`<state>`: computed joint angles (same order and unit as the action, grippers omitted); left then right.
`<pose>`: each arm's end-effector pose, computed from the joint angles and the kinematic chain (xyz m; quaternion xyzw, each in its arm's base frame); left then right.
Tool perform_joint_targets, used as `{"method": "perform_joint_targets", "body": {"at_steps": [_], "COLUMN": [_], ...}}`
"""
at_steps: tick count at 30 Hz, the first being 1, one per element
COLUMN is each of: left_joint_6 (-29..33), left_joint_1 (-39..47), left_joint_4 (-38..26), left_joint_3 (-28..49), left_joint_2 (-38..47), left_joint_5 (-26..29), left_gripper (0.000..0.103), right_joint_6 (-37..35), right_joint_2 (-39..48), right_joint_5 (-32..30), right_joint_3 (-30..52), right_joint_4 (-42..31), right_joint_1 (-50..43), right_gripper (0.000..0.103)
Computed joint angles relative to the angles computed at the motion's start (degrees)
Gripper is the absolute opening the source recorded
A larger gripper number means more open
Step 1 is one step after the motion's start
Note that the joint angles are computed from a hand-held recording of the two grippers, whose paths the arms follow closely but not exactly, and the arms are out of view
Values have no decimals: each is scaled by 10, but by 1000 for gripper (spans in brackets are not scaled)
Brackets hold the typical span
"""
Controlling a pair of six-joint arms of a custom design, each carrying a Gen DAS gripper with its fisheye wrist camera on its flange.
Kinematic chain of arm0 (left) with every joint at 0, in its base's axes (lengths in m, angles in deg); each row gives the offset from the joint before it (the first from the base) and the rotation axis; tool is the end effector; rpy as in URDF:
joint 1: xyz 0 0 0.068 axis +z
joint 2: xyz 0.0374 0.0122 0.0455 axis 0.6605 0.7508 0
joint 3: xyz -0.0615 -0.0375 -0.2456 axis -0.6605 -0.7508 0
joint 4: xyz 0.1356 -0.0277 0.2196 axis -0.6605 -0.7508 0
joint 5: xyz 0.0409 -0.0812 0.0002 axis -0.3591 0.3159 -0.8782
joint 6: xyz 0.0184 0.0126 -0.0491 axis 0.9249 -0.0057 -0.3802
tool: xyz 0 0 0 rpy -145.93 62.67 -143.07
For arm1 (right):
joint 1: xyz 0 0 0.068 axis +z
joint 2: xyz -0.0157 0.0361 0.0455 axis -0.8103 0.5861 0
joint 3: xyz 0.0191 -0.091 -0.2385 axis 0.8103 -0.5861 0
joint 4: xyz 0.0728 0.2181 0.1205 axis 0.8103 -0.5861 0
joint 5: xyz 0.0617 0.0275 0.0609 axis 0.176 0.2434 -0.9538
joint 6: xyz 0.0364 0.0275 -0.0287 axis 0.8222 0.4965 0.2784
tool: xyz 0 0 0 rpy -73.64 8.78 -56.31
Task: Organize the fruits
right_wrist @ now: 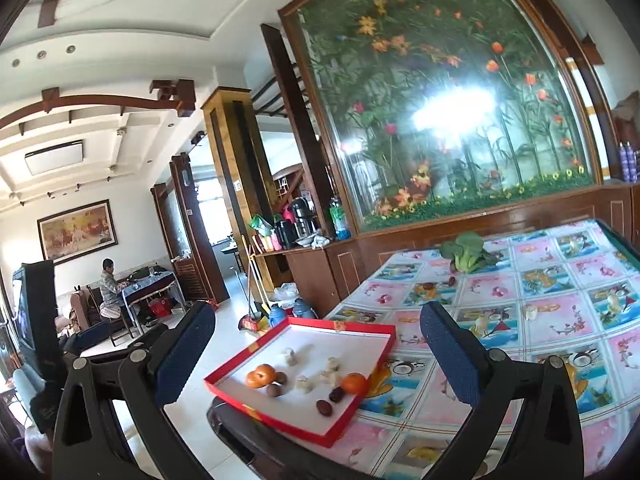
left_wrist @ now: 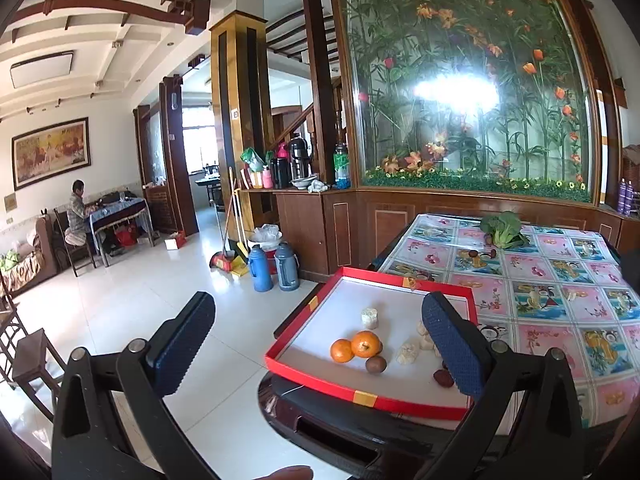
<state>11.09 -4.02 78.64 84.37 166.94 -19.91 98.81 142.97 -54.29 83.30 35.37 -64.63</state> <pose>0.2302 -0.1906 0.2168 -0.0792 0.7994 0.1086 0.5855 0.2439 -0.0259 0.2007 -0.0457 0.7404 0.2117 0.6364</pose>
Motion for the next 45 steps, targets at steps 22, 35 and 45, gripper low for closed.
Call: {"method": "perform_joint_targets", "body": {"at_steps": [22,35,45], "left_joint_6": [-82,-85,-85], "left_joint_1": [-43,-32,-30], "left_joint_4": [-65,-59,-65], "left_joint_3": [-50,-70,-73], "left_joint_2": [-84,-103,-107], "left_joint_5": [-50,-35,-34], "left_gripper": [103,103,103], "right_joint_6": [-46,-81,-79], "right_joint_2": [-136,-156,-180], "right_joint_5": [53,87,78], "right_joint_3": [-47,-68,-72], "right_joint_4": [-96,-130,-146], "right_joint_1": [47,87,89], "right_gripper": [103,103,103]}}
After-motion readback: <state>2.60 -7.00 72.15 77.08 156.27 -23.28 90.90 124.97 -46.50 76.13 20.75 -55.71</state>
